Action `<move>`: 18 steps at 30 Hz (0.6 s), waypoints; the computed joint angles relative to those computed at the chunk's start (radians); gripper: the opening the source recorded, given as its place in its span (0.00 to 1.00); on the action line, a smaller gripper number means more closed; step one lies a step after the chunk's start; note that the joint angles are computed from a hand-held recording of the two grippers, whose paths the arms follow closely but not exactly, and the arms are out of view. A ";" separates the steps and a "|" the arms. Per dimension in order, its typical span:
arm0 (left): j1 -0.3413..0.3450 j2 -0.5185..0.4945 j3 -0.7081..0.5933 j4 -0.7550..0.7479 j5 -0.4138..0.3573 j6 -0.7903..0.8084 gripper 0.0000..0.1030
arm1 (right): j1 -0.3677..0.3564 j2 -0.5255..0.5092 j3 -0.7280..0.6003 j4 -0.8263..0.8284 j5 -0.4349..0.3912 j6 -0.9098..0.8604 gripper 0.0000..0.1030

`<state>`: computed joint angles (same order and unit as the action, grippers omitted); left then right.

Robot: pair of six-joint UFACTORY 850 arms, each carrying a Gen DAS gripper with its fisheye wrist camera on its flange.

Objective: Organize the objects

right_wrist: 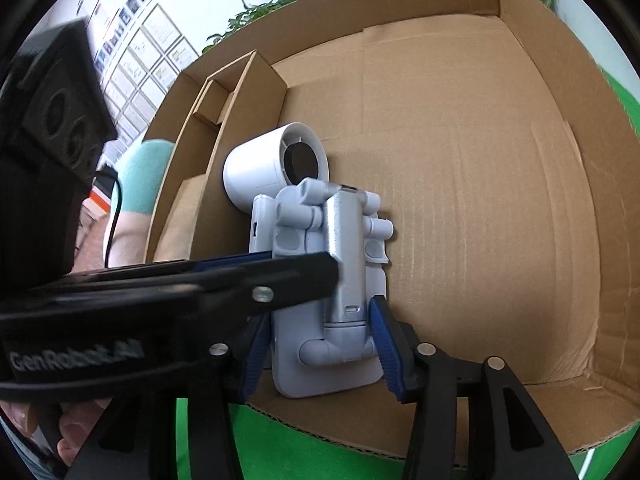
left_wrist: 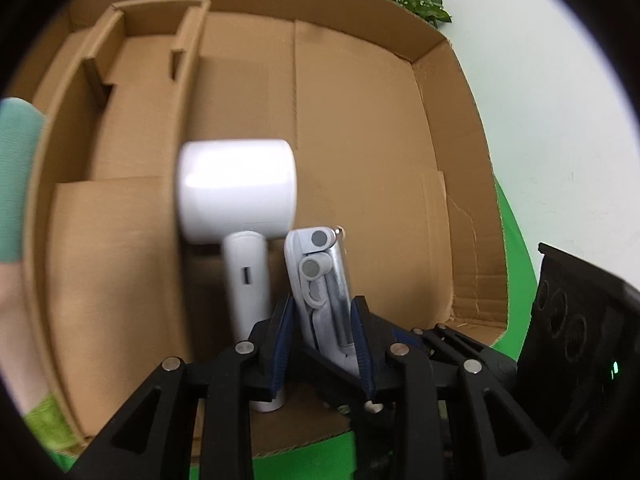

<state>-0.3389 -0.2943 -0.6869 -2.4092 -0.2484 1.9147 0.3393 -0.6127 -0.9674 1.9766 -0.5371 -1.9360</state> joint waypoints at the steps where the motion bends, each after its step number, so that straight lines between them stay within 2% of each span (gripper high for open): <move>1: 0.003 0.019 0.017 -0.037 -0.004 0.039 0.27 | -0.005 0.000 0.002 0.002 -0.016 0.003 0.53; 2: 0.008 0.031 0.027 -0.054 -0.004 0.060 0.27 | -0.009 0.004 0.006 0.015 -0.024 -0.003 0.59; 4: 0.011 0.072 0.063 -0.167 -0.002 0.174 0.27 | -0.017 0.009 0.011 0.038 -0.032 -0.010 0.66; 8: 0.017 0.132 0.122 -0.308 -0.015 0.317 0.27 | -0.019 0.002 -0.006 0.018 -0.002 0.014 0.66; 9: 0.021 0.141 0.132 -0.311 -0.016 0.321 0.27 | -0.016 -0.005 -0.017 0.003 0.004 0.030 0.65; 11: 0.028 0.154 0.150 -0.325 -0.021 0.332 0.27 | -0.006 -0.015 -0.026 -0.003 0.022 0.032 0.56; 14: 0.030 0.163 0.167 -0.391 -0.023 0.390 0.27 | 0.022 0.001 -0.007 0.115 0.070 -0.095 0.53; 18: 0.046 0.168 0.181 -0.366 -0.040 0.359 0.27 | 0.041 0.013 0.003 0.204 0.115 -0.156 0.52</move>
